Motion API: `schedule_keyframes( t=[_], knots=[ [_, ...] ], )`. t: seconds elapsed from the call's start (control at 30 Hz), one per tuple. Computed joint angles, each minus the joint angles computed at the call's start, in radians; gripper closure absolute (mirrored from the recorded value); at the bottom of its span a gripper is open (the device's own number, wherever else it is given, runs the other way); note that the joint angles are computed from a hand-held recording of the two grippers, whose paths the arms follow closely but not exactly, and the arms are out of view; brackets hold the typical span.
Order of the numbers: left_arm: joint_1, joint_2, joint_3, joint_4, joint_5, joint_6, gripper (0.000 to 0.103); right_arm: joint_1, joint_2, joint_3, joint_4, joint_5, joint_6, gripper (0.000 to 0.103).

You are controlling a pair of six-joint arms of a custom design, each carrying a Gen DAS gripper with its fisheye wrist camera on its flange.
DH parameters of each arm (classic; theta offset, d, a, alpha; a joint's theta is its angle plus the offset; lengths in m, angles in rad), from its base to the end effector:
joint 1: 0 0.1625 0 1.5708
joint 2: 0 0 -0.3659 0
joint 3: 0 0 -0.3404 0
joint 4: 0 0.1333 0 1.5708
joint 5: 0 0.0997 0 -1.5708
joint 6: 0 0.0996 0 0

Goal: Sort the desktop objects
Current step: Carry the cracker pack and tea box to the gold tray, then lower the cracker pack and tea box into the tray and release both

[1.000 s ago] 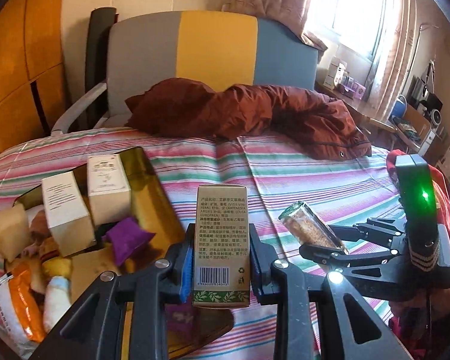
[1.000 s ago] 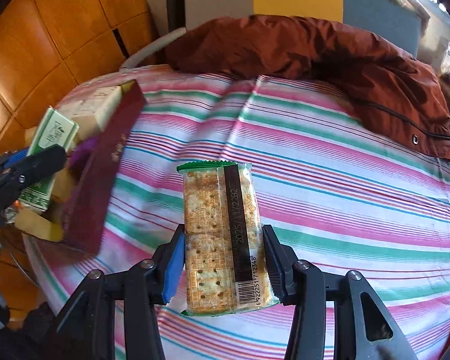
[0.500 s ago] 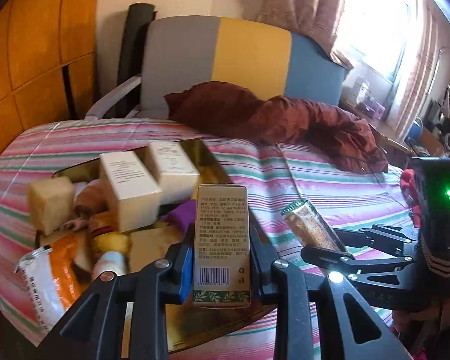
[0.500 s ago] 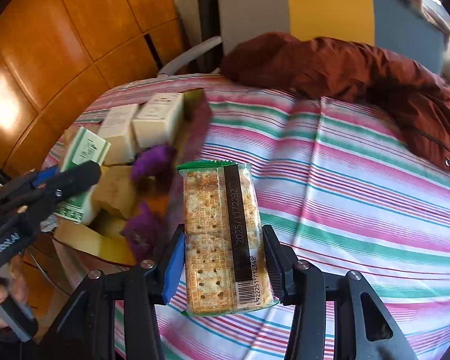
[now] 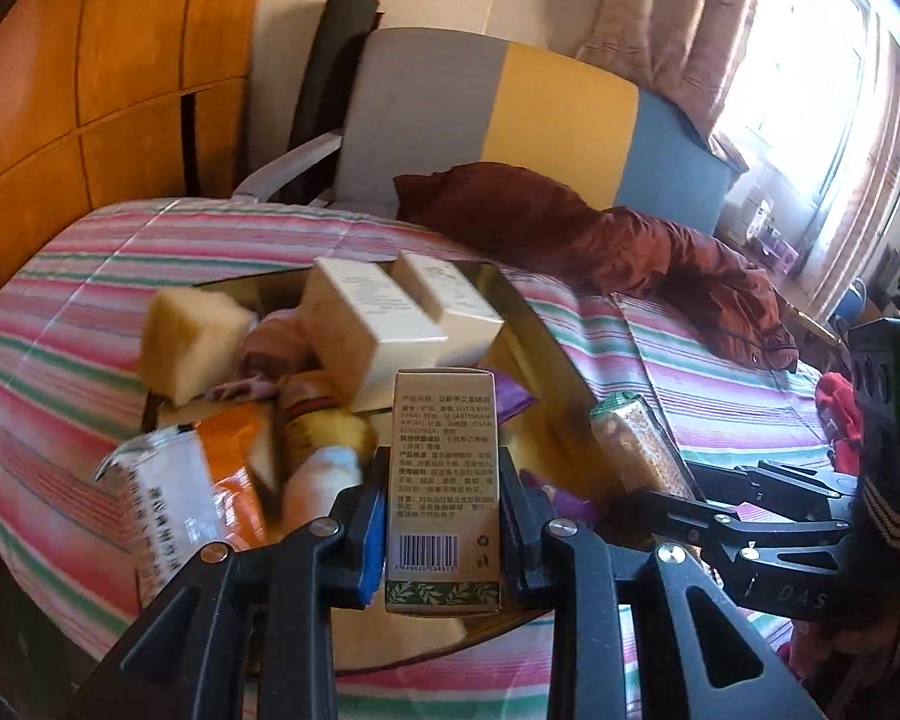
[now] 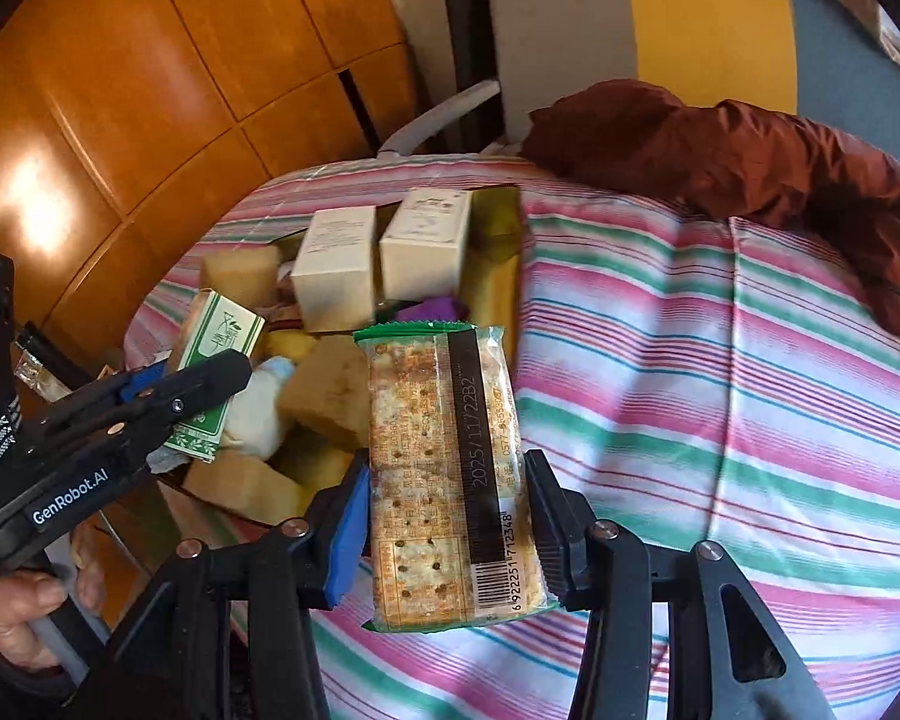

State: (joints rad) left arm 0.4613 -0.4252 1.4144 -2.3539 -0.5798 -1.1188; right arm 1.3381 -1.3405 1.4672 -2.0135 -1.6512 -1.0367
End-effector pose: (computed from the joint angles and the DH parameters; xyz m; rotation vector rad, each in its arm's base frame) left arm -0.4469 -0.4640 -0.0448 0.1196 2.3353 -1.0261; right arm -0.0042 -0.5610 0.4123 1.1079 -2.6529 0.3003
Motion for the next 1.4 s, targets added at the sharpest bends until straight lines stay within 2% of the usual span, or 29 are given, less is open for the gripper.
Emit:
schedule_keyframes(
  t=[0.13, 0.33, 0.67, 0.77, 0.93, 1.13, 1.3, 1.4],
  knots=[
    [-0.008, -0.041, 0.068, -0.01, -0.001, -0.047, 0.073, 0.006, -0.006, 0.022, 0.002, 0.002, 0.005, 0.054],
    [-0.012, -0.061, 0.132, -0.124, -0.018, -0.001, 0.073, 0.031, 0.002, 0.05, -0.026, 0.005, 0.019, 0.054],
    [0.029, 0.023, 0.026, -0.174, -0.04, 0.105, 0.073, 0.065, 0.039, 0.103, -0.201, -0.044, 0.058, 0.054],
    [0.043, 0.039, 0.004, -0.172, -0.05, 0.112, 0.074, 0.073, 0.048, 0.114, -0.249, -0.061, 0.048, 0.054],
    [0.055, 0.049, -0.007, -0.159, -0.061, 0.107, 0.074, 0.069, 0.064, 0.096, -0.25, -0.064, 0.057, 0.054],
    [0.057, 0.052, -0.022, -0.065, -0.042, 0.043, 0.069, 0.067, 0.097, 0.073, -0.243, -0.082, 0.063, 0.054],
    [0.055, 0.057, -0.032, -0.022, -0.03, 0.035, 0.069, 0.066, 0.112, 0.081, -0.257, -0.1, 0.058, 0.054],
    [0.052, 0.06, -0.034, -0.015, -0.022, 0.029, 0.065, 0.064, 0.113, 0.08, -0.254, -0.097, 0.065, 0.053]
  ],
)
